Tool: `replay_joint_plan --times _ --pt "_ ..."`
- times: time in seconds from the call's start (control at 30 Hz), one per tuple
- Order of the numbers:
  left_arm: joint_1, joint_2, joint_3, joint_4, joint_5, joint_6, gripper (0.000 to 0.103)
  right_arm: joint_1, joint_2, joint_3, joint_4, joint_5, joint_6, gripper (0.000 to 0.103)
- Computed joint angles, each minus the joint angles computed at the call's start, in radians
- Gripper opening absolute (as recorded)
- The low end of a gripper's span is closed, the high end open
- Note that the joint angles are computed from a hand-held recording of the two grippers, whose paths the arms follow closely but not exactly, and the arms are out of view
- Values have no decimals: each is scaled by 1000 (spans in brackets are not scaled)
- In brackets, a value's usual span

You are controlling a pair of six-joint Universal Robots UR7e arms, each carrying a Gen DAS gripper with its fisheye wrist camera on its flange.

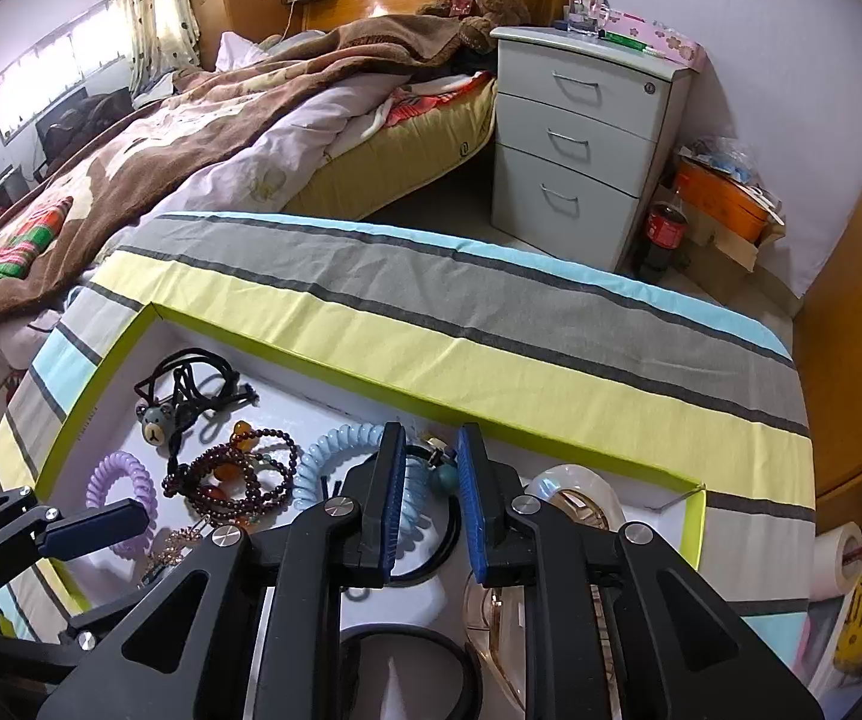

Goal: Organize jewelry

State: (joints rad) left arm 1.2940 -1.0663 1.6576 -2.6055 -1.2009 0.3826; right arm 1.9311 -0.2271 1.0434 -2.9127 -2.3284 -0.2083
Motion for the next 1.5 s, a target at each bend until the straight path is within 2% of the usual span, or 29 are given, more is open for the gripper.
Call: replay_joint_plan --times 0.2,0.33,0.6,0.67,0.8,0.97,1.17,1.3,1.5 --pt "-2 -3 1 -3 -2 2 55 1 -2 3 -1 1 4 20" --pt "-3 -5 3 -3 -2 0 60 2 -4 6 -1 1 3 27" --pt "-8 -6 6 -14 16 2 73 6 -14 26 -28 14 -1 29" --pt "-12 -10 13 -25 23 3 74 9 -20 41 -41 23 2 45" --pt "-22 -21 34 -57 47 1 81 20 -33 79 -98 20 4 48" --pt "-38 -46 65 -98 75 15 83 41 -56 138 -185 -5 13 48" --pt "-57 -86 115 -167 117 13 84 81 -73 217 -322 -97 46 49" --pt "-68 -118 150 -199 124 -1 85 110 -88 289 -435 -121 68 49" --pt "-85 -167 213 -260 129 15 85 149 -101 372 -533 -160 81 49"
